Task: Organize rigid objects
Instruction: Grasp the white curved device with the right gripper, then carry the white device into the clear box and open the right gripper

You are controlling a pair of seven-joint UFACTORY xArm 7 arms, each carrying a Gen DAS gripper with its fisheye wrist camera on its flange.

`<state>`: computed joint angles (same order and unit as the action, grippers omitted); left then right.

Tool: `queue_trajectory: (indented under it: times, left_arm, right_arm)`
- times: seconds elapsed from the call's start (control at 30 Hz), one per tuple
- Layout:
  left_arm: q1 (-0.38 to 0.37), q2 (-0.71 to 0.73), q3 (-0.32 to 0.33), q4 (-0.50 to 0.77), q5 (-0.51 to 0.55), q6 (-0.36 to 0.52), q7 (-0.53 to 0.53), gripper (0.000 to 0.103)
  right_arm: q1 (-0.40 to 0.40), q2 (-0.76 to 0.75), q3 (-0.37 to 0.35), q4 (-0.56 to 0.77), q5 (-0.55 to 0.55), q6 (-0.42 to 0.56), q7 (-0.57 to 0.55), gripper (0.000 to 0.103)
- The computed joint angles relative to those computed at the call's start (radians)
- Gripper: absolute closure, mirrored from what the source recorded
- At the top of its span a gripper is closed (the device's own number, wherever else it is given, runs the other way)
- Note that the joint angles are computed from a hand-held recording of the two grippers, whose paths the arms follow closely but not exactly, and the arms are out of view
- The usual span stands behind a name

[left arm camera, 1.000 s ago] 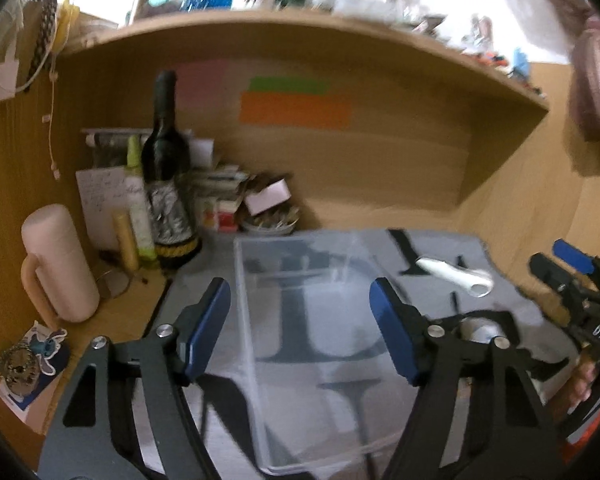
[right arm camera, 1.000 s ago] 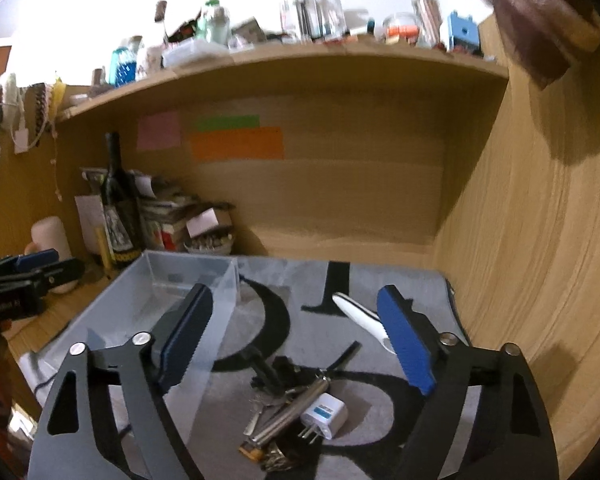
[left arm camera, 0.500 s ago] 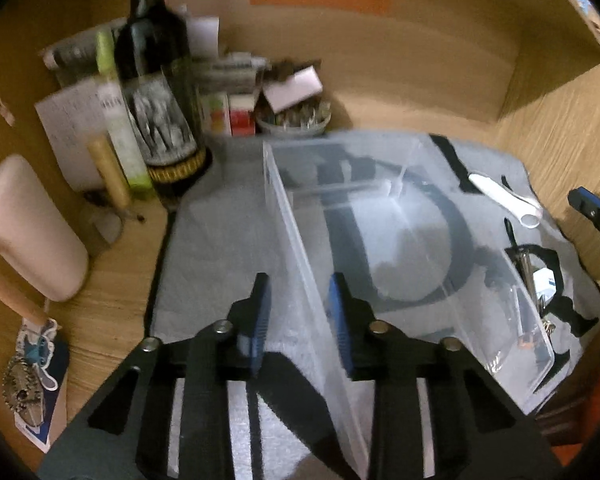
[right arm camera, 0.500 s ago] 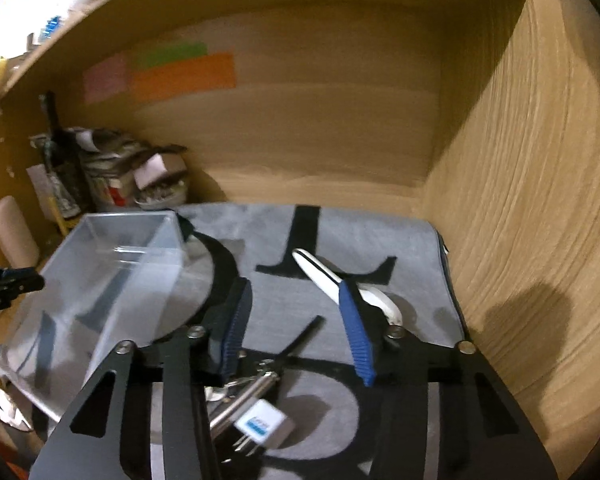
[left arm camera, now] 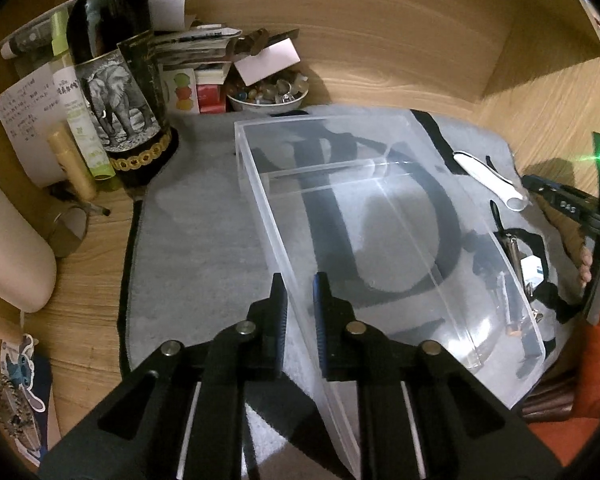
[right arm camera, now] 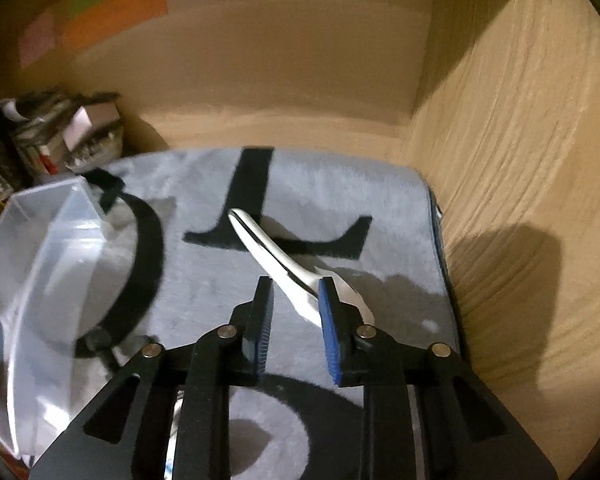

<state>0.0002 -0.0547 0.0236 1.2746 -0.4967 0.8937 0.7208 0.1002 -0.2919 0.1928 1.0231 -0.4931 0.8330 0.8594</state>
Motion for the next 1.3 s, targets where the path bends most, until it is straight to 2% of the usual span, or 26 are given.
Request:
queue_trajectory:
  times: [0.07,0.2,0.3,0.47,0.57,0.63,0.7,0.77,1.07,1.3]
  left_arm:
    - [-0.001,0.004,-0.002,0.004,0.001,-0.004,0.0,0.09]
    - [-0.004,0.008,-0.004,0.002,-0.008,-0.016,0.011,0.09]
    - [-0.004,0.011,-0.005,0.003,-0.016,-0.019,0.019,0.091]
    - [-0.004,0.008,-0.006,-0.005,-0.022,-0.03,0.031,0.09]
    - [-0.004,0.008,-0.005,-0.004,-0.025,-0.03,0.034,0.09]
    - [-0.004,0.009,-0.006,-0.003,-0.025,-0.03,0.036,0.09]
    - [-0.004,0.009,-0.006,-0.004,-0.026,-0.031,0.037,0.09]
    - [-0.004,0.008,-0.006,-0.005,-0.028,-0.032,0.037,0.09]
    - [-0.006,0.006,-0.006,-0.008,-0.023,-0.036,0.033,0.09]
    - [-0.007,0.002,-0.006,-0.016,-0.025,-0.048,0.032,0.09]
  right_arm:
    - [-0.002,0.022,-0.009,0.01,0.005,-0.007,-0.015,0.058]
    - [0.001,0.088,-0.011,0.065,-0.022,0.05,-0.042,0.048]
    - [0.01,0.127,-0.036,0.091,-0.005,0.077,-0.073,0.044]
    - [0.015,0.148,-0.069,0.079,0.045,0.047,-0.093,0.042]
    - [0.017,0.149,-0.075,0.063,0.065,0.032,-0.087,0.043]
    - [0.018,0.134,-0.081,0.039,0.088,0.002,-0.093,0.051]
    - [0.021,0.11,-0.08,0.01,0.115,-0.019,-0.102,0.063]
    - [0.02,0.09,-0.065,-0.015,0.103,-0.024,-0.084,0.066]
    - [0.005,-0.044,0.001,-0.142,0.031,-0.086,0.058,0.068]
    - [-0.031,-0.112,0.084,-0.109,-0.101,-0.082,0.18,0.069]
